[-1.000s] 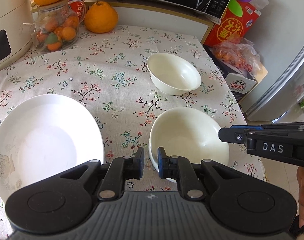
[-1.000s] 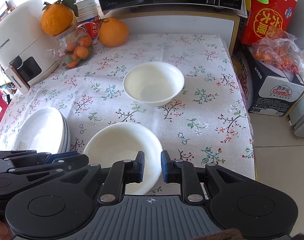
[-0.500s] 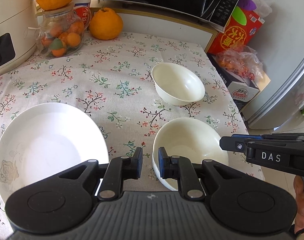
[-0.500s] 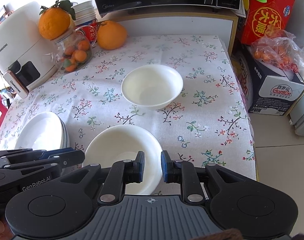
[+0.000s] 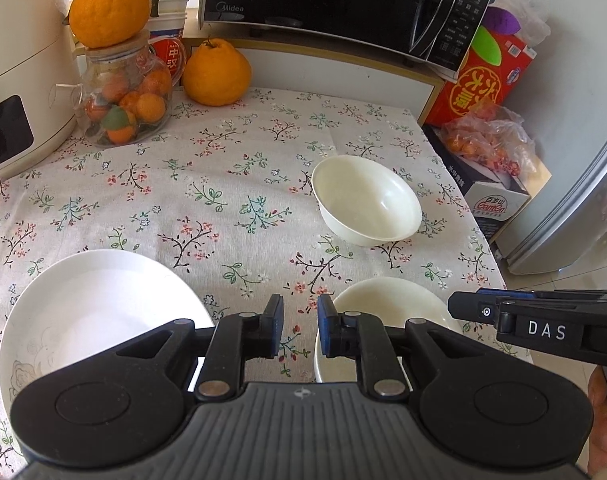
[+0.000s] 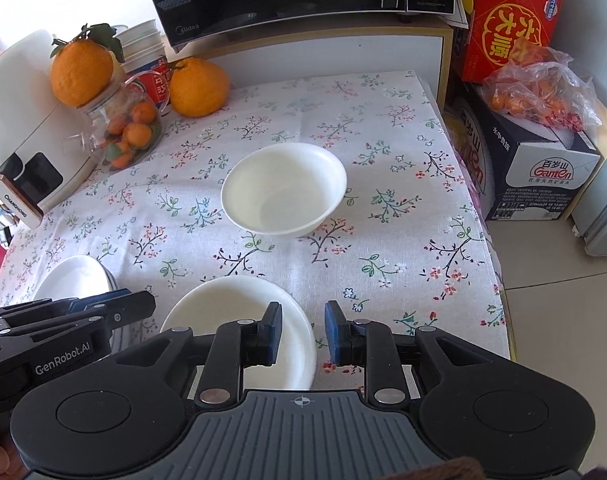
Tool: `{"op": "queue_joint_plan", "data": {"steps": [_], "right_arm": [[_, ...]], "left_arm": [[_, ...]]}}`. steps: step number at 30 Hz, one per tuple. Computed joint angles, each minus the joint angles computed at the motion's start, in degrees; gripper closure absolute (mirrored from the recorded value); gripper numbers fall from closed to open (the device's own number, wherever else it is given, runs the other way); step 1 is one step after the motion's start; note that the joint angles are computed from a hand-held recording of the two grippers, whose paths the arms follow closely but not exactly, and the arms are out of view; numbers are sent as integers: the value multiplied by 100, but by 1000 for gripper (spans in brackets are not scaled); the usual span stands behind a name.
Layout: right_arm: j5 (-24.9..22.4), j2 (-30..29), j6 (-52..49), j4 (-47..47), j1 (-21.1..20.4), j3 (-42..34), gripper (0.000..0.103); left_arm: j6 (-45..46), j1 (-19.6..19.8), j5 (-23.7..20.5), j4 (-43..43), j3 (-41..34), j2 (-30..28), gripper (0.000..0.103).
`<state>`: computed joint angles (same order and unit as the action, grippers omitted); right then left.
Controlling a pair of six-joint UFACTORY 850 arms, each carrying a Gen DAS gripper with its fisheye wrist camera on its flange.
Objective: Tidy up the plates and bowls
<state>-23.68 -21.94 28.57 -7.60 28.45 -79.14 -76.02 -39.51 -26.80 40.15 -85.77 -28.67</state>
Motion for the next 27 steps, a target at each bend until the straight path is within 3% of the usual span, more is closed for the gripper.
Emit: {"op": "queue_joint_plan", "data": {"steps": [15,21,23,27], "right_arm": [[36,-425,357,348,-191,-473,80],[48,-627,392,735,-332,-707,79],[21,-718,554,704,-369,-821,73],[20,-874,604,852,-456,-995,68]], "left_arm": [[608,351,134,-679,-669,-467,82],[979,505,370,-1214,-947,-697,74],[1125,529,401,-1304,-1062,-782,72],[1380,590,556,-1544,-1204,-911,57]]}}
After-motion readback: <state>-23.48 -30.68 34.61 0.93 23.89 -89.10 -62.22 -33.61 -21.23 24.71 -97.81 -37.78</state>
